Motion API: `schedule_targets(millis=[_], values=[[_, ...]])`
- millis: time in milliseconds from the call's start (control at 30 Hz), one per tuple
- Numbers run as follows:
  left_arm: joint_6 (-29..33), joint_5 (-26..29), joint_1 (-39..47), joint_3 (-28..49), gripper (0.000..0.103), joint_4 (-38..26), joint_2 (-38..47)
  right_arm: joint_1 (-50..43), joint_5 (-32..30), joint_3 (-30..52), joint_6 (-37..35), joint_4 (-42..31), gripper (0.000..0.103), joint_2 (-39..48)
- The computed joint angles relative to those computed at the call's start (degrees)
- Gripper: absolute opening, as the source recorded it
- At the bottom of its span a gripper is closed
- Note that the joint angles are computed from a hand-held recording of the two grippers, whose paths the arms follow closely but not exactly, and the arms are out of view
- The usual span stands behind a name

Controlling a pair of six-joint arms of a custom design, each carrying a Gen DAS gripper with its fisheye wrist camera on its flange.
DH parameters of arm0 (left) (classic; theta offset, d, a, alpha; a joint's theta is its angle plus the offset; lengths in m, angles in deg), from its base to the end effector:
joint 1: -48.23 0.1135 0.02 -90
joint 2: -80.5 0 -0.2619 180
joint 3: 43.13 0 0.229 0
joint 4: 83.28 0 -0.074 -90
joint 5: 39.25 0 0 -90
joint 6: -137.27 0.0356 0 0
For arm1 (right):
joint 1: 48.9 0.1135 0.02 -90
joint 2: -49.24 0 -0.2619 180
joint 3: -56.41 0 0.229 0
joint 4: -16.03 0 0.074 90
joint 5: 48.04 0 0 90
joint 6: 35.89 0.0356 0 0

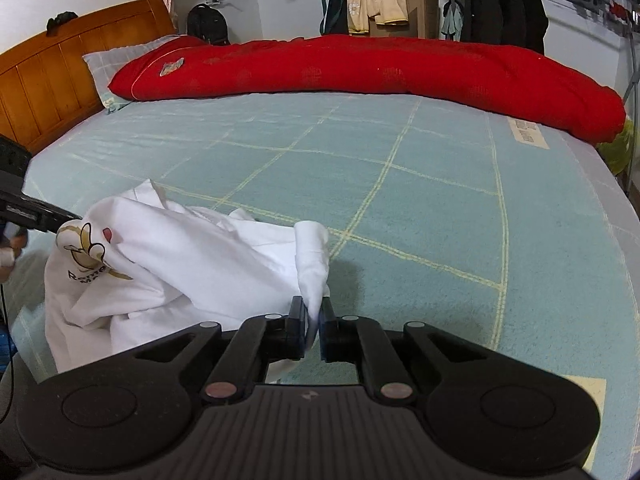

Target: Fold clothes

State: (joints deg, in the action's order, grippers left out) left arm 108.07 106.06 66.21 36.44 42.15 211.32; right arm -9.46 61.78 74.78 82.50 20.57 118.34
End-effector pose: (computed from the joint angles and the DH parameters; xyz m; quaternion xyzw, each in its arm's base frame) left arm 0.3028 0.0675 0.0424 0.2608 0.8401 -0.4327 0.1975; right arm 0.1204 0.0834 0.1033 -0.0241 0.9159 0.0725 0.3941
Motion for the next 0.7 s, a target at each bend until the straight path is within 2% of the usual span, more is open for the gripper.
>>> schedule_targets(millis=[33,100,167,200,233,300,400,533,700], values=[[-0.2,-0.5,-0.2,1.2,0.025,-0.8,1.5,0.0,-0.1,-0.1,0.1,-0.3,0.011,-0.4],[-2.3,-1.0,-0.9,2.1,0.028,0.0,3.3,0.4,-0.2,-0.3,0.9,0.3,0.011,0.0],[-1.8,-0.1,-0.8,2.4,0.023,-0.5,4.0,1.1,0.1,-0.3,1.4,-0.1,0.011,-0.4],[-0.8,0.3,-0.7,2.0,0.006,-0.6,3.7,1.3,0.3,-0.1,1.5,-0.3,0.011,-0.4],[0.0,0.6,-0.4,0.7,0.000,0.3,2.7,1.7,0.6,0.1,1.5,-0.7,0.011,-0.4],[-3.3,-0.4,-1.5,-5.3,0.000,8.6,-2.6,2.2,1.1,0.7,1.3,-1.7,0.011,-0.7],[-6.1,-1.0,-1.4,-9.2,0.000,14.3,-7.5,1.3,1.9,1.3,0.1,-2.9,0.011,-1.5],[-9.8,-1.5,-0.9,-10.6,0.000,18.8,-11.3,-0.5,2.3,3.5,-2.0,-4.7,0.010,-1.5],[-11.5,-2.8,-1.9,-11.0,0.000,21.5,-14.2,-3.1,3.2,7.6,-6.5,-7.5,0.010,-0.2]])
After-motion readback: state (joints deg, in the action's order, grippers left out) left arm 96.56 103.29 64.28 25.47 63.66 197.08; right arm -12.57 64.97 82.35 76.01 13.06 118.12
